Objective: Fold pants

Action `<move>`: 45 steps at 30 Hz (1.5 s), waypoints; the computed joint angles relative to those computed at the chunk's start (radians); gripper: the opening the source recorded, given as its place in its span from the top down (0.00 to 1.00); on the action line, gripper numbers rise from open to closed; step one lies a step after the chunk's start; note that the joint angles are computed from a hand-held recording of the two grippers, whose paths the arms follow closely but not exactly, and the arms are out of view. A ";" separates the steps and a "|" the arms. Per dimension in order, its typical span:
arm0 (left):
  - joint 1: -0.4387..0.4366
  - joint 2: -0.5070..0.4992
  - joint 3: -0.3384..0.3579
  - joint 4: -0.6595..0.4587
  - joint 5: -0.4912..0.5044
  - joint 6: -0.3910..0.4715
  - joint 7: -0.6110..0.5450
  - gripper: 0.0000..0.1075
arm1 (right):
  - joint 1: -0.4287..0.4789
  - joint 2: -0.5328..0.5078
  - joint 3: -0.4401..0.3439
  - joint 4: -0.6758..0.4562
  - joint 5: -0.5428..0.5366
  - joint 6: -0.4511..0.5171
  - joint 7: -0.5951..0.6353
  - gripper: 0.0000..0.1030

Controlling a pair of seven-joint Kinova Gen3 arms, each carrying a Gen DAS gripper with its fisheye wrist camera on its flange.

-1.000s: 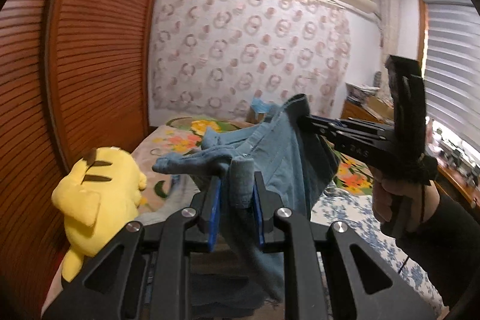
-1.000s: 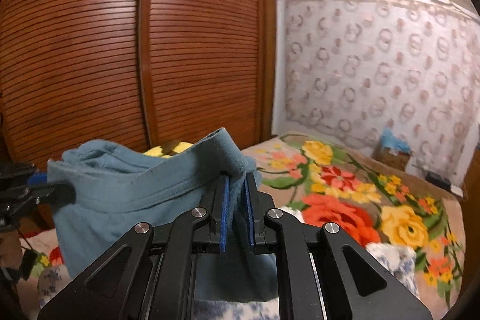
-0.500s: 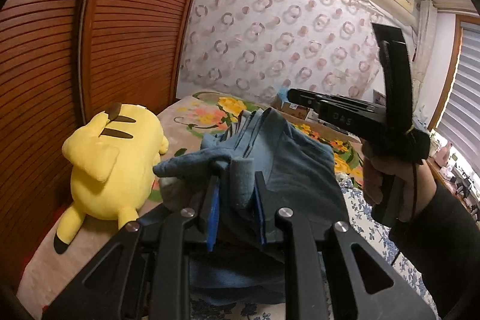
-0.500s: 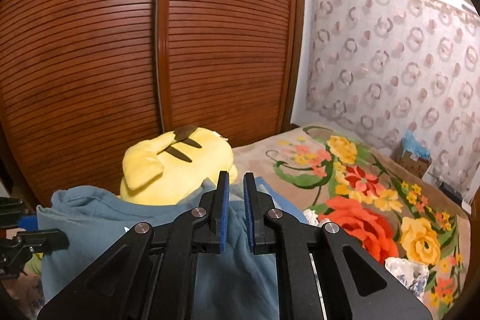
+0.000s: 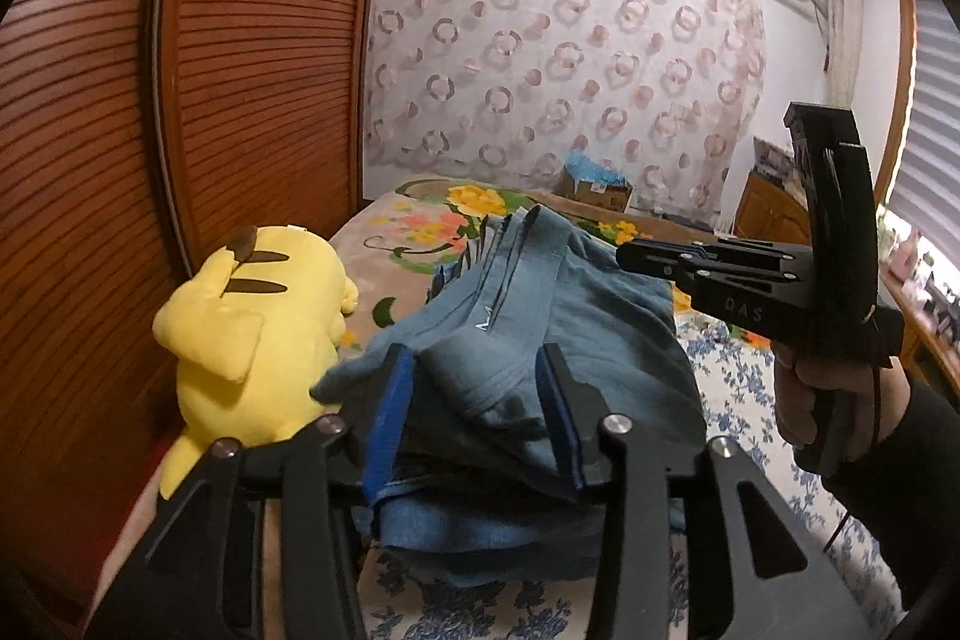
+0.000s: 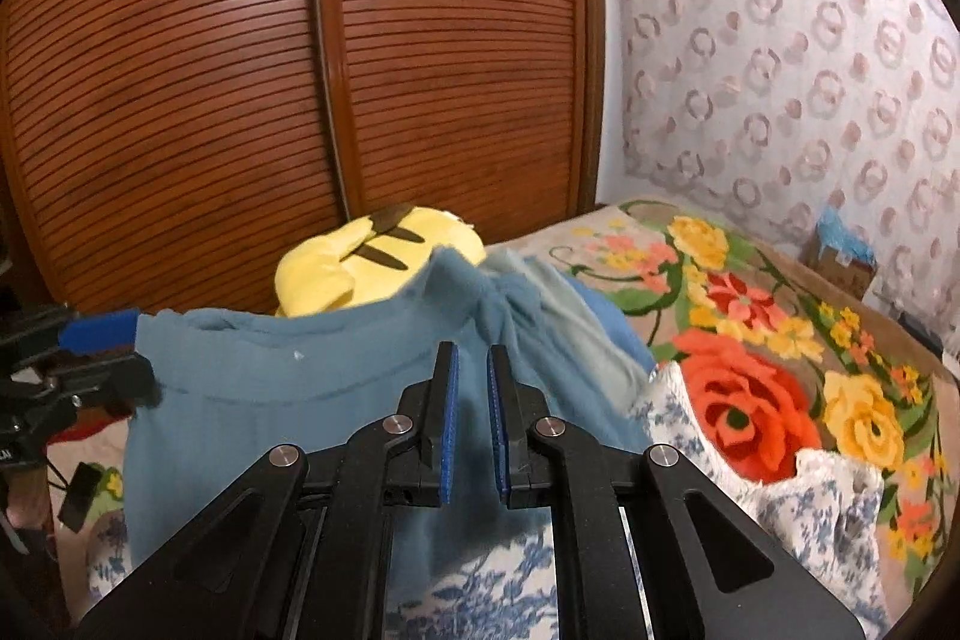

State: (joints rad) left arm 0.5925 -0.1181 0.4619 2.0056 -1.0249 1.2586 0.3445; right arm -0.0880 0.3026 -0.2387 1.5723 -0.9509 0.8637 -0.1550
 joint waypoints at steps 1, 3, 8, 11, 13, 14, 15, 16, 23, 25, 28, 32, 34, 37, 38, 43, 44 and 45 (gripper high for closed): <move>0.001 0.001 0.000 -0.005 0.004 0.002 -0.012 0.58 | 0.005 -0.003 0.002 0.006 -0.003 0.004 0.000 0.93; 0.004 0.001 0.000 -0.013 0.011 0.004 -0.031 0.56 | 0.018 -0.014 0.006 0.024 -0.016 0.014 0.003 0.93; 0.031 0.023 0.008 -0.039 0.016 0.034 -0.064 0.49 | 0.044 -0.060 0.027 0.081 -0.060 0.039 0.044 0.93; 0.052 0.033 0.016 -0.054 0.014 0.061 -0.069 0.46 | 0.054 -0.087 0.049 0.114 -0.088 0.060 0.067 0.93; 0.068 0.039 0.020 -0.061 0.014 0.082 -0.068 0.45 | 0.059 -0.106 0.064 0.136 -0.102 0.072 0.086 0.93; 0.074 0.040 0.017 -0.064 0.016 0.087 -0.072 0.45 | 0.059 -0.114 0.072 0.145 -0.108 0.076 0.094 0.93; 0.081 0.044 0.019 -0.068 0.018 0.098 -0.073 0.44 | 0.058 -0.120 0.080 0.152 -0.112 0.080 0.099 0.93; 0.089 0.046 0.020 -0.072 0.018 0.107 -0.070 0.44 | 0.060 -0.129 0.088 0.162 -0.118 0.085 0.106 0.93; 0.157 0.081 0.027 -0.096 0.009 0.163 -0.035 0.44 | 0.071 -0.188 0.141 0.234 -0.150 0.109 0.148 0.88; 0.174 0.093 0.022 -0.111 0.016 0.173 -0.036 0.44 | 0.074 -0.205 0.158 0.255 -0.153 0.111 0.157 0.86; 0.204 0.105 0.017 -0.123 0.014 0.189 -0.029 0.44 | 0.078 -0.232 0.181 0.287 -0.162 0.112 0.172 0.81; 0.237 0.123 0.009 -0.141 0.017 0.208 -0.010 0.44 | 0.083 -0.259 0.209 0.318 -0.166 0.116 0.183 0.76; 0.253 0.129 0.005 -0.145 0.012 0.207 -0.008 0.44 | 0.091 -0.277 0.226 0.339 -0.169 0.124 0.192 0.74; 0.276 0.144 0.002 -0.162 0.009 0.218 -0.010 0.44 | 0.098 -0.296 0.247 0.363 -0.173 0.131 0.203 0.71; 0.283 0.148 -0.001 -0.165 0.007 0.220 -0.010 0.44 | 0.102 -0.304 0.254 0.372 -0.175 0.134 0.209 0.70; 0.326 0.175 -0.012 -0.192 -0.008 0.239 -0.011 0.44 | 0.110 -0.338 0.283 0.398 -0.171 0.135 0.208 0.64; 0.332 0.180 -0.015 -0.198 -0.009 0.240 -0.014 0.44 | 0.114 -0.349 0.291 0.406 -0.170 0.136 0.209 0.62; 0.340 0.185 -0.017 -0.205 -0.012 0.243 -0.015 0.44 | 0.116 -0.354 0.299 0.409 -0.167 0.142 0.207 0.61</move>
